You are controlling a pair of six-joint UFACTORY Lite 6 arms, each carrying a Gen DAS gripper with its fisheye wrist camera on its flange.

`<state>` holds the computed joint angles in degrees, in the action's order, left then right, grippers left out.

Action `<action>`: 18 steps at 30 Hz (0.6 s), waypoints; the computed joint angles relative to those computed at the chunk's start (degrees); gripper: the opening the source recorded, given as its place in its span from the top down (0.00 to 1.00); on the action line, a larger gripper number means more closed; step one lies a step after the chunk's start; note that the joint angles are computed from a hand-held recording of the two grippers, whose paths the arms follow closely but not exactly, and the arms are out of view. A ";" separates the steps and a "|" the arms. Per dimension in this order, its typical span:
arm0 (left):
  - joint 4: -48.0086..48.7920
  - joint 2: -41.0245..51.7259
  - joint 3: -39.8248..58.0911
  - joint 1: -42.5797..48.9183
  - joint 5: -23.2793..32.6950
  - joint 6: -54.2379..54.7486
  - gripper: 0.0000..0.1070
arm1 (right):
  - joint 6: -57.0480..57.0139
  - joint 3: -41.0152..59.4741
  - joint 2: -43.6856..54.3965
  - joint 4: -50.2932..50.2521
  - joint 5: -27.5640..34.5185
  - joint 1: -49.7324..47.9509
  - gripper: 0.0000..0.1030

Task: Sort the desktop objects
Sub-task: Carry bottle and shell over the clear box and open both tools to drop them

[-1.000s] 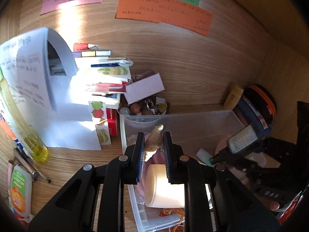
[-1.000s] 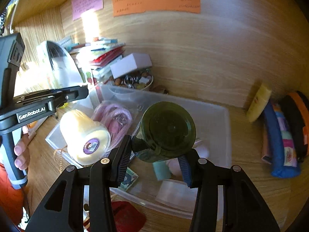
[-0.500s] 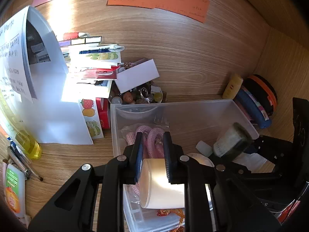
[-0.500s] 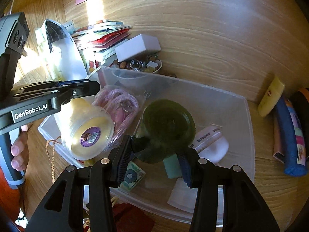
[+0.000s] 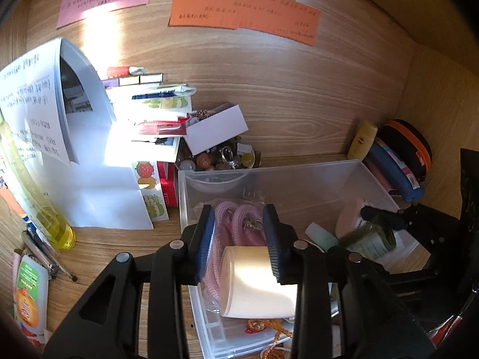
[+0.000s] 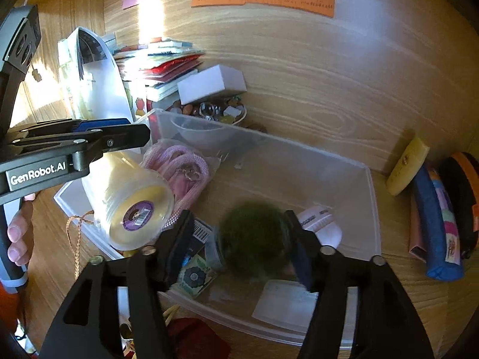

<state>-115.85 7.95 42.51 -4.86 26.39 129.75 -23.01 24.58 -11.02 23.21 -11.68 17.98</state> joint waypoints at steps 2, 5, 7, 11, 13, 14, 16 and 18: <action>-1.07 -0.38 -0.42 -0.29 -0.06 0.98 0.68 | -5.09 -0.96 -1.56 5.44 -0.99 0.98 0.34; -1.13 -1.11 -0.89 -0.09 0.17 0.95 0.59 | -12.09 -1.71 -3.35 12.87 -1.72 2.29 0.27; -1.77 -2.41 -1.57 -0.30 -0.30 1.06 0.49 | -18.23 -2.10 -4.42 19.10 -2.52 3.60 0.25; -5.31 -7.52 -4.80 -0.99 -1.26 3.87 0.30 | -29.60 -2.56 -6.81 30.34 -2.88 5.26 0.19; -5.10 -10.39 -6.53 -0.82 -1.17 3.66 0.22 | -33.65 -2.88 -9.03 34.14 -1.10 4.86 0.17; -4.97 -11.55 -7.25 -0.73 -1.14 3.45 0.14 | -32.97 -3.24 -10.49 33.37 0.66 4.07 0.17; -5.18 -14.48 -9.16 -0.38 -0.99 3.40 0.11 | -32.20 -3.79 -12.71 32.92 3.43 2.66 0.17; -3.15 -17.21 -10.67 0.14 -1.50 1.68 0.10 | -39.04 -4.86 -15.82 40.34 4.97 1.88 0.17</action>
